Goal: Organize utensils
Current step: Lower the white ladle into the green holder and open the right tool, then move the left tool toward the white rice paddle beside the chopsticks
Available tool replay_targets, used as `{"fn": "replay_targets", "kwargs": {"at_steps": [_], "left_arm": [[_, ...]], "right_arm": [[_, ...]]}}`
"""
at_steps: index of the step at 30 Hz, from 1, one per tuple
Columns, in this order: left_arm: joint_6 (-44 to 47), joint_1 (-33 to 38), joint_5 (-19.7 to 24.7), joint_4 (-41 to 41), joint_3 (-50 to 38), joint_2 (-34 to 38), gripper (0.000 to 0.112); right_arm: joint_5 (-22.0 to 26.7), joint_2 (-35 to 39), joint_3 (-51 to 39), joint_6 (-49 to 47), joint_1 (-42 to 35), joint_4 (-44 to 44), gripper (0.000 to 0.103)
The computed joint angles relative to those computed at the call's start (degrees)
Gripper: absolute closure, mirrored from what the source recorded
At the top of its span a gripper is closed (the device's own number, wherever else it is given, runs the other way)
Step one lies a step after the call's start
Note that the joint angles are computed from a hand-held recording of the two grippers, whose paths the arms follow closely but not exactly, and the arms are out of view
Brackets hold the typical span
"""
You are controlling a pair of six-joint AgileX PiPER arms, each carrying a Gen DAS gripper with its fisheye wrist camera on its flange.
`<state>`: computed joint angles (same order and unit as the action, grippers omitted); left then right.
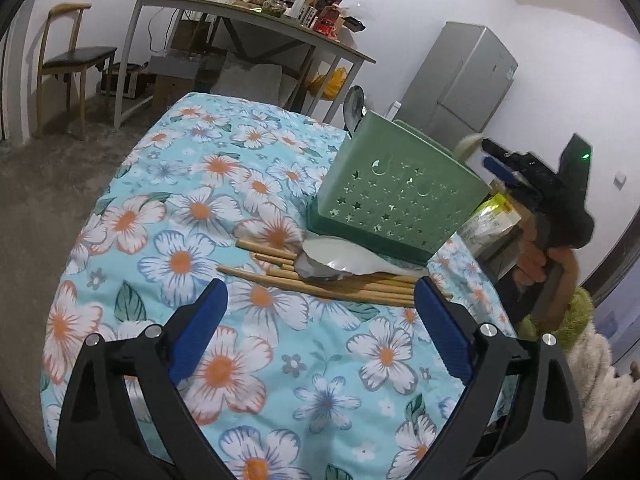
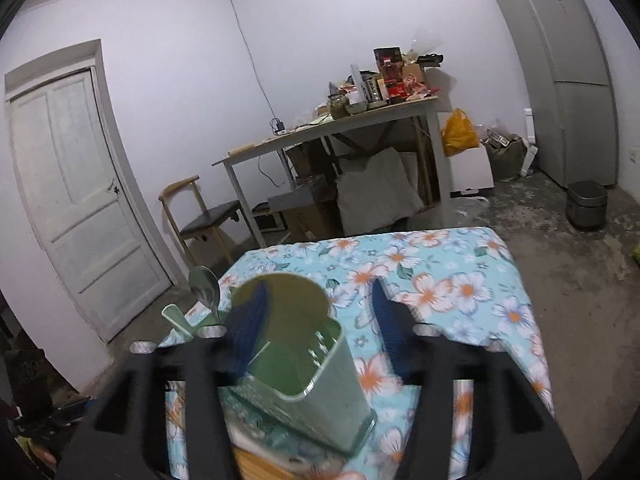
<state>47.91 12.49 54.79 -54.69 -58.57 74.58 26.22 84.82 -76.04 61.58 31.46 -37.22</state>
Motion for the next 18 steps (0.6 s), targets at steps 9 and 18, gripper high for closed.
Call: {"fn": "replay_targets", "kwargs": {"at_steps": [9,18], "left_arm": [[-9.59,-5.53,-3.81,14.05,0.12,-4.03,0.020],[-10.45,-4.75,4.00,13.38,0.17,1.93,0.020]], "right_arm": [[14.26,-8.45,5.08,17.95,15.59,-14.89,0.024],[26.46,-4.56,11.19,32.72,33.13,-10.51,0.014]]}}
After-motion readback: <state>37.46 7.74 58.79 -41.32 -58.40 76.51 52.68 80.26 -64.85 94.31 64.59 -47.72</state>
